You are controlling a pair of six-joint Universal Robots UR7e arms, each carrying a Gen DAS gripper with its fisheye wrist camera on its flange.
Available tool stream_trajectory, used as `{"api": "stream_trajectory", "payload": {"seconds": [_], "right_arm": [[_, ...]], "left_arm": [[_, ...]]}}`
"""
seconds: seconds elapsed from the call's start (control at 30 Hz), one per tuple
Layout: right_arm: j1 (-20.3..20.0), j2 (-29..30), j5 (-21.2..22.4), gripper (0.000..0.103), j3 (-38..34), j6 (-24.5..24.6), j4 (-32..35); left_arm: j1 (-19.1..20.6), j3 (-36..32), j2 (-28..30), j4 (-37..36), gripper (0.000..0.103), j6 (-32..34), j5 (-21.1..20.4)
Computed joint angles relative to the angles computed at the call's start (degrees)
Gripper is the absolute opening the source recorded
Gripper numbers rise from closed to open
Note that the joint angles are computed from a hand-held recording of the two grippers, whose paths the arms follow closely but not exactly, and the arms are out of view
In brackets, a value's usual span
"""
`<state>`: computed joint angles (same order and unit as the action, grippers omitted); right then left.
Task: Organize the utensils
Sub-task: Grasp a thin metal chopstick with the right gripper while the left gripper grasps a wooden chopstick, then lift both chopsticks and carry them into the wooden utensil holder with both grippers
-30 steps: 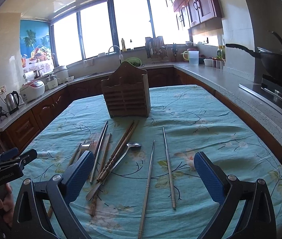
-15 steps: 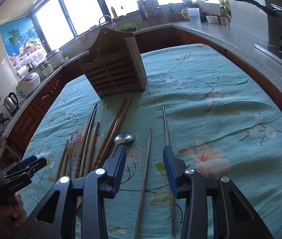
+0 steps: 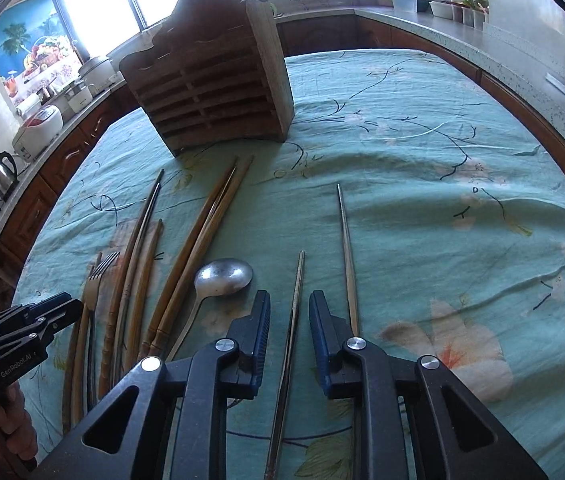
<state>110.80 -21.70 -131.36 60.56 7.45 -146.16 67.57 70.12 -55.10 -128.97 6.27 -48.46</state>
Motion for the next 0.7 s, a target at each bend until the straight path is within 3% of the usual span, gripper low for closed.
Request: {"api": "stream_trajectory", "payload": {"seconds": [0.23, 0.37, 0.7], "right_arm": [[0.19, 2.72, -2.31, 0.016, -4.43, -2.0, 1.46], [0.5, 3.67, -4.16, 0.008, -5.26, -3.81, 0.72], [0.86, 0.3, 1.82, 0.004, -0.86, -2.29, -4.08]], "left_arm": [[-0.23, -0.7, 1.58, -1.59, 0.028, 3.89, 1.54], [0.07, -0.81, 1.81, -2.73, 0.011, 5.51, 0.39], [1.29, -1.17, -1.0, -0.28, 0.004, 1.97, -6.04]]}}
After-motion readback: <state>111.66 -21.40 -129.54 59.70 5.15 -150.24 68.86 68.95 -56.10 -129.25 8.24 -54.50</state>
